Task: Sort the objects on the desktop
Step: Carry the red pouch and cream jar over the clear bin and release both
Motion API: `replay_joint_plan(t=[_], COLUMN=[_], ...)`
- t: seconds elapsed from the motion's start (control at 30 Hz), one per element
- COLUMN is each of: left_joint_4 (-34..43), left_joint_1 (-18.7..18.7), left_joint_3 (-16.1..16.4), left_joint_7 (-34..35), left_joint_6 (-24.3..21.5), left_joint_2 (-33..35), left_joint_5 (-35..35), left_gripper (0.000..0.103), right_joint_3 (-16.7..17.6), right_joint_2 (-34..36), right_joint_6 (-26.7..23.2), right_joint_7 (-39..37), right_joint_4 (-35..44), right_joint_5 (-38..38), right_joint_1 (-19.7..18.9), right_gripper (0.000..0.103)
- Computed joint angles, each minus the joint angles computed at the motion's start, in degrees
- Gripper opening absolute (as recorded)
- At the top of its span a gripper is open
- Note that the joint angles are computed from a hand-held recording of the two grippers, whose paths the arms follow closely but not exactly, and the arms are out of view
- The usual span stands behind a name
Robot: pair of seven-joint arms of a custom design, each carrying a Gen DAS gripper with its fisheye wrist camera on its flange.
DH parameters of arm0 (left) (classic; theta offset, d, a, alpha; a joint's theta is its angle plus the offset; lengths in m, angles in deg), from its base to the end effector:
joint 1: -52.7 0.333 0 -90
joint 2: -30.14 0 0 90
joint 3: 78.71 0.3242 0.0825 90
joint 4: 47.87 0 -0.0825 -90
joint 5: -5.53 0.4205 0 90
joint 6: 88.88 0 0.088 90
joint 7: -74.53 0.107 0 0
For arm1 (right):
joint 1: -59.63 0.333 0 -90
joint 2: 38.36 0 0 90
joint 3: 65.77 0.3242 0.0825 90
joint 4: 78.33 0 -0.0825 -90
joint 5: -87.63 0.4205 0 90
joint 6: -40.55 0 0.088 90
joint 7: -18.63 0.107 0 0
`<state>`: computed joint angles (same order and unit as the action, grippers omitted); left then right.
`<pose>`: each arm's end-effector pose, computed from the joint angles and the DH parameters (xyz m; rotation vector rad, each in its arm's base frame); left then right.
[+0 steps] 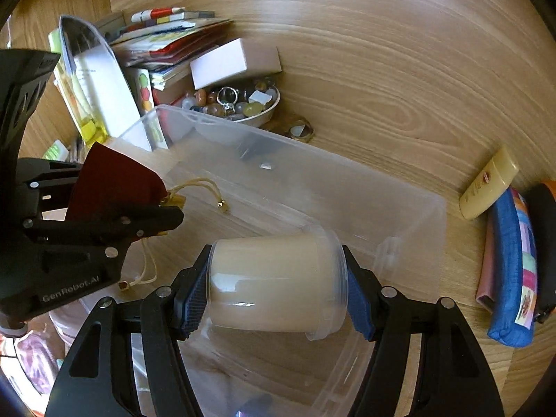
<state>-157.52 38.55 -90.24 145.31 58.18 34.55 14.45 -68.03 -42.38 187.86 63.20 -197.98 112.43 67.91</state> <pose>0.5920 -0.2839 0.5128 -1.7203 2.1325 -0.6944 0.6022 0.0562 0.5084 -2.2739 1.2041 -0.4645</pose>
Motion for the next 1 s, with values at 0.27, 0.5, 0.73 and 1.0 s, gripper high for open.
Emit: replay_joint_plan(t=[0.27, 0.5, 0.73, 1.0], left_joint_4=[-0.1, 0.0, -0.3, -0.7], left_joint_1=[-0.3, -0.4, -0.2, -0.1], left_joint_3=[0.0, 0.0, 0.0, 0.1], left_joint_7=[-1.7, -2.4, -1.7, -1.7], left_joint_6=[-0.8, -1.0, -0.2, 0.4], left_joint_2=[-0.3, -0.2, -0.3, -0.6], left_joint_5=[1.9, 3.2, 2.5, 3.2], left_gripper=[0.020, 0.020, 0.025, 0.032], right_joint_3=[0.4, 0.2, 0.3, 0.5], right_joint_2=[-0.3, -0.1, -0.1, -2.4], right_joint_6=[1.7, 1.6, 1.0, 4.6], right_joint_7=[1.5, 1.5, 1.9, 0.3], right_joint_4=[-0.8, -0.6, -0.4, -2.9], right_joint_5=[-3.2, -3.1, -3.2, -4.7], right_joint_1=[0.5, 0.6, 0.6, 1.3], right_gripper=[0.064, 0.064, 0.064, 0.065])
